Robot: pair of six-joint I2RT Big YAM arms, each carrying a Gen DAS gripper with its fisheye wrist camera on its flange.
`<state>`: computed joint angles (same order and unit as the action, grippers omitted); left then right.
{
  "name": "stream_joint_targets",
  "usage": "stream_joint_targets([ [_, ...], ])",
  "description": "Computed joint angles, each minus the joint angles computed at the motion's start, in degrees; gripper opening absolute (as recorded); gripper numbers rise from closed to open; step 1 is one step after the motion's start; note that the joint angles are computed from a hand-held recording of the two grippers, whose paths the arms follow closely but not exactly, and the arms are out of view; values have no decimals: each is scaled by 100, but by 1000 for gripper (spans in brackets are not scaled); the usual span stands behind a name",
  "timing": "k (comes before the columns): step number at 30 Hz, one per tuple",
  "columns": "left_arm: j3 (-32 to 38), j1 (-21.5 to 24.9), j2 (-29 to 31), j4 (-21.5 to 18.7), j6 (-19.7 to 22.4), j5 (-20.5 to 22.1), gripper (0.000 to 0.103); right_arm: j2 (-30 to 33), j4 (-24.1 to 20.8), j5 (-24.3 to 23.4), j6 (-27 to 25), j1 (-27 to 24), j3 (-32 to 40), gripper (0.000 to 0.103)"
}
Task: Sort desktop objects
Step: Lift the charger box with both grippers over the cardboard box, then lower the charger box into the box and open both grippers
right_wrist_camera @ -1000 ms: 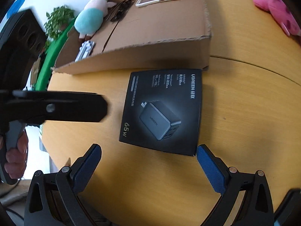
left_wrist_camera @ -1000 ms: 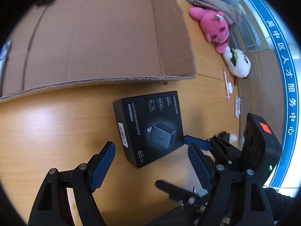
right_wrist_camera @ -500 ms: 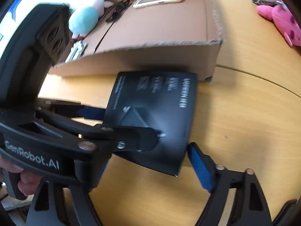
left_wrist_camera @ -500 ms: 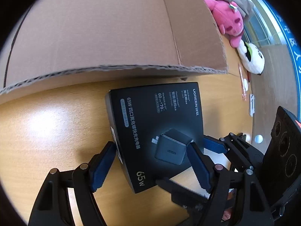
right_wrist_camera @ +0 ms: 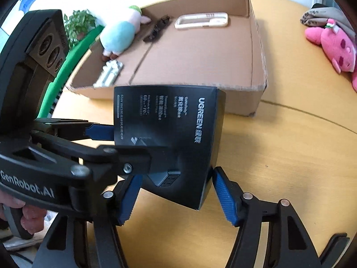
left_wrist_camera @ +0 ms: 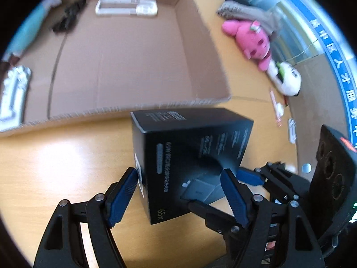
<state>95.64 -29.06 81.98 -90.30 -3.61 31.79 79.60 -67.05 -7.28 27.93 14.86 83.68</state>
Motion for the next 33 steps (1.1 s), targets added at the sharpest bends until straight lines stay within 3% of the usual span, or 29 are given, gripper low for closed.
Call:
stream_joint_targets([
  [9,880,264,14,192,175,-197,75,91,151,279,490,101,699,68],
  [19,1900,689,795,358,284,-135,75,1028,202,318,520,-30,1923,68],
  [29,2610,843,1910,422,109,151,75,2338,-376,181,180,-397,3406,68],
  [33,2786,826,2338,367,-2,328,75,3000,-895,121,33,-578,4157,68],
])
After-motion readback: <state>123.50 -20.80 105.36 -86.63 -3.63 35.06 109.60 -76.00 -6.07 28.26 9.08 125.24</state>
